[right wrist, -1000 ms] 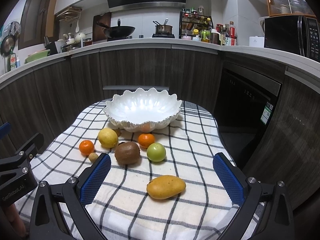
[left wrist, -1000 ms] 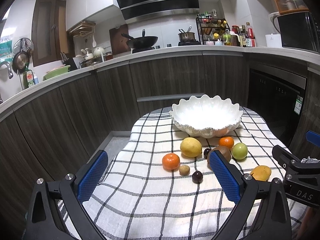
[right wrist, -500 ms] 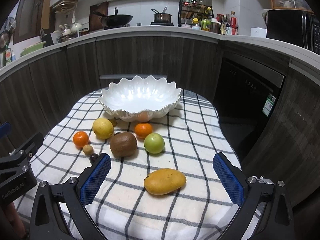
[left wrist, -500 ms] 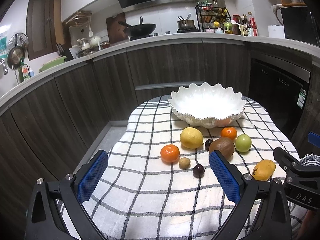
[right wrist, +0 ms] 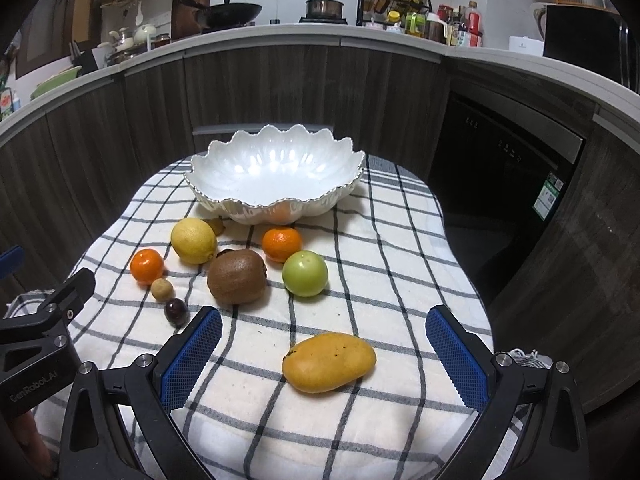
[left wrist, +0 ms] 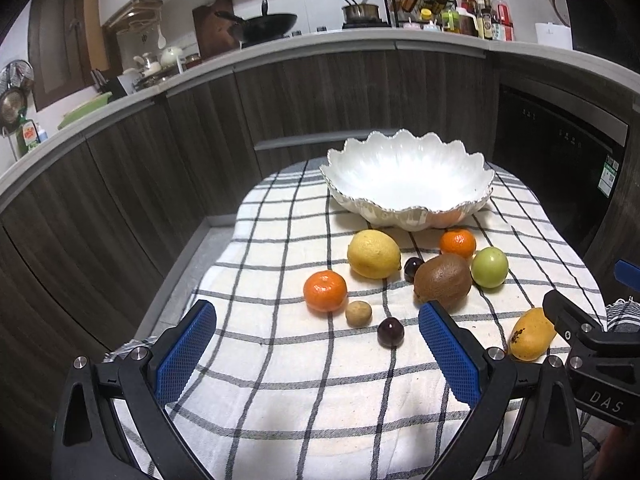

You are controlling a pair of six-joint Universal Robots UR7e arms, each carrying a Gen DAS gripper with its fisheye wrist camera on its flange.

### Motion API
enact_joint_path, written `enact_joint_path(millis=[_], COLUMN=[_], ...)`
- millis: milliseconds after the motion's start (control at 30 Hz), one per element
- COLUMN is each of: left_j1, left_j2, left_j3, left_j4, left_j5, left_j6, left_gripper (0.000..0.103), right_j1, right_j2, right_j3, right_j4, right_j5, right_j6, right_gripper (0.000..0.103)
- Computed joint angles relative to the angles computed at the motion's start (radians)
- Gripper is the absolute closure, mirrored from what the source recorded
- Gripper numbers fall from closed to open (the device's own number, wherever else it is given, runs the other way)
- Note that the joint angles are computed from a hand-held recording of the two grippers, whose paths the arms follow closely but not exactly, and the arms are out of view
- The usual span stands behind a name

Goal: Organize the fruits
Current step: 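Lower the left tool onto the dark red plum while the right tool approaches the yellow mango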

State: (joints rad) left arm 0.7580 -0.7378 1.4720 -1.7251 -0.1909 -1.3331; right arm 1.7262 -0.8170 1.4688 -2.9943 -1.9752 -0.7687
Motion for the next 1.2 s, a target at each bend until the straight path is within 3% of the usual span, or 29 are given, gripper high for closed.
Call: enact_joint_path(millis=[233, 400, 767, 967, 1200], left_j1=[0.040, 0.068, 0.114, 0.132, 0.150], left_j2=[0.040, 0.074, 0.124, 0.147, 0.171], left_j3=[-0.040, -0.080, -0.134, -0.162, -0.193], left_j4=[-0.142, -0.167, -0.237, -0.271, -0.282], left_j5=[-0.060, -0.113, -0.212, -0.254, -0.306], left_j6=[0.150, 0.213, 0.353, 0.411, 0.456], left_gripper=[0.005, 0.022, 0.044, 0.051, 0.068], right_j1=[0.000, -0.005, -0.023, -0.030, -0.036], right_j2=[0.039, 0.070, 0.117, 0.134, 0.140], right_j3=[-0.052, -0.091, -0.169, -0.196, -0.210], right_j4=[0.042, 0.073, 0.200, 0.233, 0.264], right_j5=[-0.050, -0.099, -0.166, -0.191, -0.193], right_j6=[0.011, 0.026, 0.081, 0.107, 0.124], right_gripper=[0.000, 0.000, 0.012, 0.012, 0.012])
